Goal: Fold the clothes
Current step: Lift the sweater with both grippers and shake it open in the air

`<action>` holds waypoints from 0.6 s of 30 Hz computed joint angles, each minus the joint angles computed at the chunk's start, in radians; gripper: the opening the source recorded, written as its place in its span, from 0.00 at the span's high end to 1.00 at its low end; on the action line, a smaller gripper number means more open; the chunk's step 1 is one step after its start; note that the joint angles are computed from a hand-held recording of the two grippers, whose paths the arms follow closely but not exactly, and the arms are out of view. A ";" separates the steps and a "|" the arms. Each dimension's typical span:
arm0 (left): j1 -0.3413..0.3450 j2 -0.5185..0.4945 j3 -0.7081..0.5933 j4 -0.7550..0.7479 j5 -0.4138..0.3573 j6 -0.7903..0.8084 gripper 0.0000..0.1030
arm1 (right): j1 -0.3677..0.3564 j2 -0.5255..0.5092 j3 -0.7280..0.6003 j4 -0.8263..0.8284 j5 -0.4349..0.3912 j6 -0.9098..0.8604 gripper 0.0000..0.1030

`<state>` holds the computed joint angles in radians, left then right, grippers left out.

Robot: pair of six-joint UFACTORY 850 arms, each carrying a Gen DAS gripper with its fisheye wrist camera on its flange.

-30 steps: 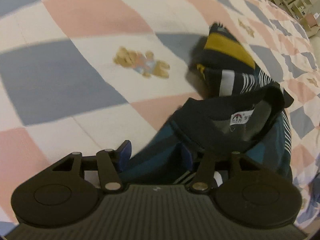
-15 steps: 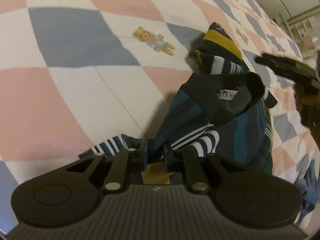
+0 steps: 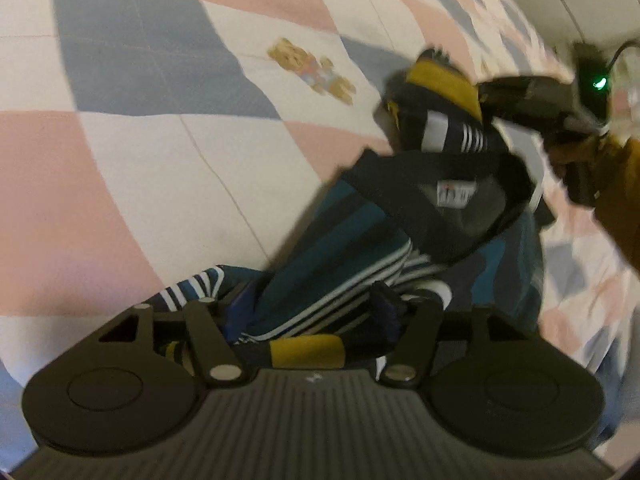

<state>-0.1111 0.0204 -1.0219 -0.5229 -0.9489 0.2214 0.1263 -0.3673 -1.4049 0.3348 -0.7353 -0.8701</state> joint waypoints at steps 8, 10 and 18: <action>-0.117 0.042 -0.011 0.271 0.070 -0.094 0.92 | -0.089 0.314 0.260 0.157 0.198 0.059 0.98; -0.107 0.073 -0.013 0.265 0.078 -0.114 0.92 | -0.120 0.417 0.316 0.138 0.243 0.144 0.98; -0.142 0.156 -0.098 0.286 0.118 -0.119 0.92 | -0.236 0.787 0.424 -0.091 0.326 0.566 0.98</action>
<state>-0.2530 0.1768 -1.1194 -0.2365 -0.8309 0.1024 -0.1102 0.4201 -0.9807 0.2442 -0.4089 -0.3036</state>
